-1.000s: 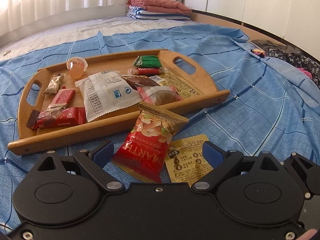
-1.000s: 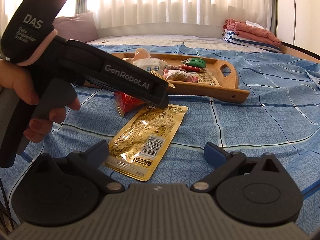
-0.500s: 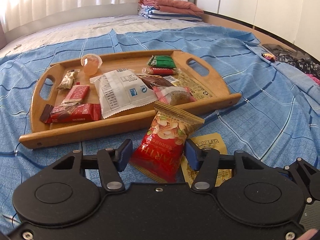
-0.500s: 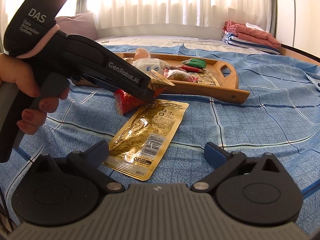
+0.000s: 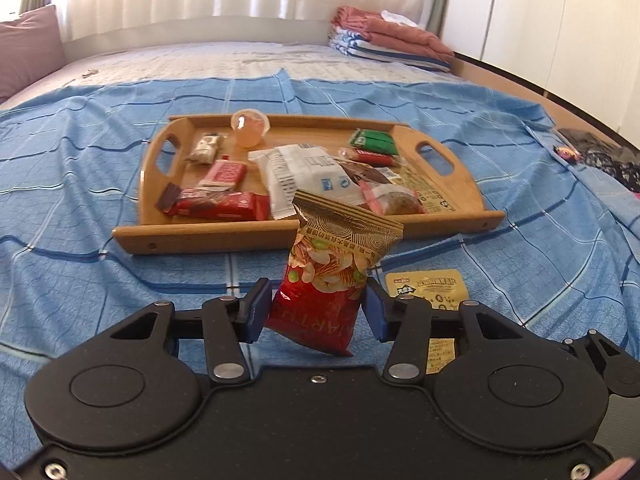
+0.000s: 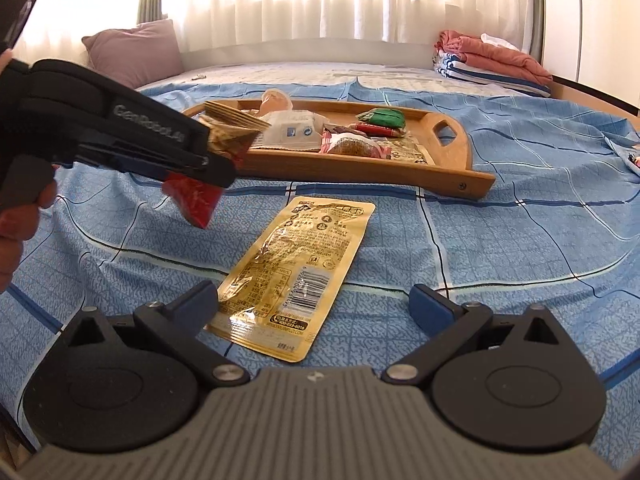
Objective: Organize snacks
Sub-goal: 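Grasp the red chip bag with left gripper while right approaches the yellow packet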
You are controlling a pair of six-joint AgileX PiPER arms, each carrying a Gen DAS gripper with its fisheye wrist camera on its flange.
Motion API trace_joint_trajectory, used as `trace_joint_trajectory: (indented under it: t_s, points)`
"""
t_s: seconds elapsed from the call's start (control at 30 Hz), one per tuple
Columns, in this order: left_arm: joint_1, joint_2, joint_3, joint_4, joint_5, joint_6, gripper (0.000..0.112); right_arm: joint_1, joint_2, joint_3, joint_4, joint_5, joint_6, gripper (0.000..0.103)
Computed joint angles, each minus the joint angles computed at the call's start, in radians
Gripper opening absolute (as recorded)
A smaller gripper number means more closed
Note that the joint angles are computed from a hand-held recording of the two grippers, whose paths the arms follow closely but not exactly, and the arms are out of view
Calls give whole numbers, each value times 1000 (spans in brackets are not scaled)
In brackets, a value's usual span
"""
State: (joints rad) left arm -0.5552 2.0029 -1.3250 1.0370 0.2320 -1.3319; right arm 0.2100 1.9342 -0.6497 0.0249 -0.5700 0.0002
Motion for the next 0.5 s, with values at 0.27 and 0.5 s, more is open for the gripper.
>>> trace_joint_trajectory:
  t_s: [0.27,0.5]
  points:
    - [-17,-72,97,301,30,-293,46,4,-12,-39,0,83,25,103]
    - [-11,-106,142,345,34,-363,46,61,2,-60,185,94,-125,103]
